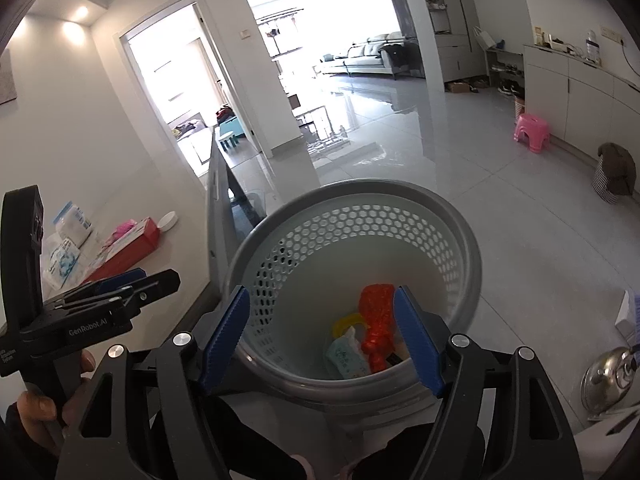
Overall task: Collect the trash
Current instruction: 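Move both grippers back toward the red-white toothpaste box on the table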
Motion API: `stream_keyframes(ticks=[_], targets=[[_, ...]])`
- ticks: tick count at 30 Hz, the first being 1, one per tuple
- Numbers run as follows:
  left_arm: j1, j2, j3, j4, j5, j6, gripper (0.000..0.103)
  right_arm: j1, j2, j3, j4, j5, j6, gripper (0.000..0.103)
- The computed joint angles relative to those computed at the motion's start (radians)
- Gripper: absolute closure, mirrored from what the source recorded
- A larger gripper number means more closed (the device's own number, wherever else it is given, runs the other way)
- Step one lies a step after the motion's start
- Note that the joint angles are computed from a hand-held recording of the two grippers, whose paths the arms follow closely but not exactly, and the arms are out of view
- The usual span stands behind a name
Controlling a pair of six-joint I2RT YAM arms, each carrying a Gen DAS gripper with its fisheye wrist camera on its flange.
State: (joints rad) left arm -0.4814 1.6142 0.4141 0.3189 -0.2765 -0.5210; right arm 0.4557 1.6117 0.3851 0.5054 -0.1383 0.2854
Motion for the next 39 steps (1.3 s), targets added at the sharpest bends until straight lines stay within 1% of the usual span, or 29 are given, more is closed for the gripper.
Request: stream_keyframes(ticks=[3, 6, 10, 12, 15, 17, 19, 22, 23, 26, 29, 31, 34, 39], targets=[[0.027, -0.086, -0.082, 0.017, -0.012, -0.001, 0.025, 0.051, -0.004, 0.016, -0.023, 0.023, 0.013, 0.032], [0.090, -0.176, -0.160, 0.014, 0.015, 0.018, 0.025, 0.110, -0.001, 0.038, -0.042, 0.040, 0.029, 0.032], [0.211, -0.320, -0.241, -0.032, 0.063, 0.082, 0.025, 0.190, 0.017, 0.077, -0.064, 0.070, 0.041, 0.032], [0.293, -0.417, -0.277, -0.079, 0.089, 0.130, 0.024, 0.237, 0.037, 0.102, -0.071, 0.088, 0.048, 0.030], [0.435, -0.561, -0.316, -0.161, 0.141, 0.210, 0.022, 0.293, 0.077, 0.149, -0.088, 0.097, 0.057, 0.030], [0.557, -0.616, -0.334, -0.189, 0.200, 0.281, 0.022, 0.332, 0.110, 0.188, -0.100, 0.108, 0.065, 0.030], [0.695, -0.637, -0.349, -0.190, 0.265, 0.368, 0.022, 0.355, 0.134, 0.217, -0.110, 0.110, 0.066, 0.030], [0.846, -0.610, -0.354, -0.159, 0.343, 0.466, 0.022, 0.404, 0.175, 0.276, -0.141, 0.132, 0.066, 0.030], [0.913, -0.588, -0.352, -0.141, 0.383, 0.511, 0.022, 0.417, 0.188, 0.296, -0.151, 0.137, 0.064, 0.030], [1.051, -0.510, -0.329, -0.094, 0.477, 0.604, 0.020, 0.442, 0.220, 0.332, -0.156, 0.140, 0.071, 0.030], [1.147, -0.442, -0.298, -0.062, 0.545, 0.670, 0.019, 0.463, 0.261, 0.381, -0.170, 0.137, 0.083, 0.030], [1.216, -0.367, -0.261, -0.034, 0.604, 0.716, 0.018, 0.474, 0.282, 0.409, -0.187, 0.140, 0.083, 0.030], [1.298, -0.272, -0.210, -0.016, 0.680, 0.774, 0.017, 0.486, 0.302, 0.441, -0.215, 0.143, 0.079, 0.030], [1.350, -0.098, -0.100, -0.003, 0.709, 0.847, 0.017, 0.492, 0.332, 0.486, -0.246, 0.145, 0.076, 0.030]])
